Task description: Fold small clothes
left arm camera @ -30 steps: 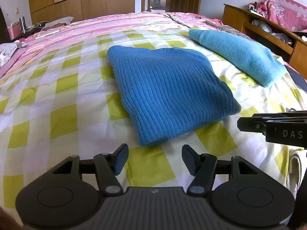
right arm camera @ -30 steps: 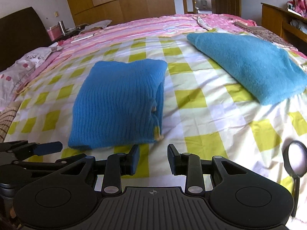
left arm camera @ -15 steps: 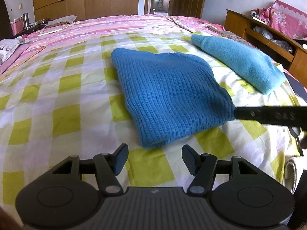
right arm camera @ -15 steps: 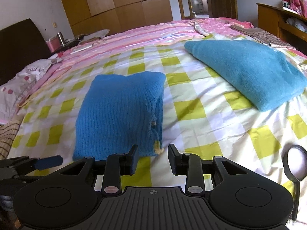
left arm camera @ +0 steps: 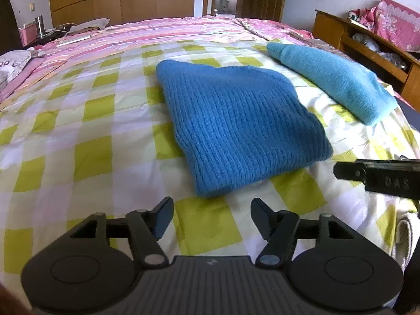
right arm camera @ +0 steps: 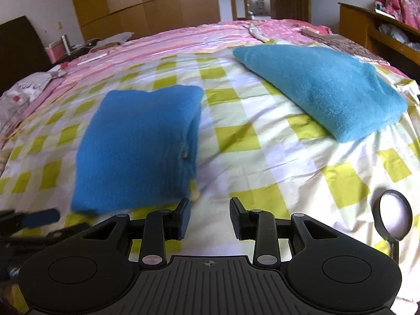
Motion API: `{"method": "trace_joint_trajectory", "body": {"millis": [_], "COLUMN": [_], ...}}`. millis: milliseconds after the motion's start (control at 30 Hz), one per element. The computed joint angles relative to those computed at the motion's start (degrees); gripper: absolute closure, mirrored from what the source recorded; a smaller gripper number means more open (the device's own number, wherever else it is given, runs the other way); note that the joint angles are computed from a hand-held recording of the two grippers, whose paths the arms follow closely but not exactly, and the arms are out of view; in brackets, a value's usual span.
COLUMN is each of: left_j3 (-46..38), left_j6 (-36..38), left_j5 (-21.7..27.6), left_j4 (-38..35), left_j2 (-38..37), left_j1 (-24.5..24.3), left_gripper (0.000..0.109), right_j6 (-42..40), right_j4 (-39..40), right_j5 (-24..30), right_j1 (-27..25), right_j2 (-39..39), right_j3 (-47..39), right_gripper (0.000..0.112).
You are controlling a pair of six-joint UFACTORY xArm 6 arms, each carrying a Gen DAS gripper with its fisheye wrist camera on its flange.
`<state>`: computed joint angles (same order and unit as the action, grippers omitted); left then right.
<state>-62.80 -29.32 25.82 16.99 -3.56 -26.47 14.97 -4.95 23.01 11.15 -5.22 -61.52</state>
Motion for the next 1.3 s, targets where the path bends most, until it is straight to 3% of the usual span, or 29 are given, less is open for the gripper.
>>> {"method": "trace_joint_trajectory", "body": {"millis": [800,1300], "left_j3": [4.3,7.3], "left_j6": [-7.5,-9.6], "left_j5": [1.4,1.6], "left_j4": [10.8,12.9], "left_j2": [-4.2,-7.1], "left_j1": [-2.1,-2.6], "left_gripper": [0.021,0.017], "right_j6": [2.8,5.8], "right_j4": [-1.0,-2.9], "right_j5": [-0.6,-0.5], "right_j1": [3.9,5.1], "right_j2": [-7.5,-10.5], "right_j3": [8.8,11.9], "right_gripper": [0.068,0.064]}}
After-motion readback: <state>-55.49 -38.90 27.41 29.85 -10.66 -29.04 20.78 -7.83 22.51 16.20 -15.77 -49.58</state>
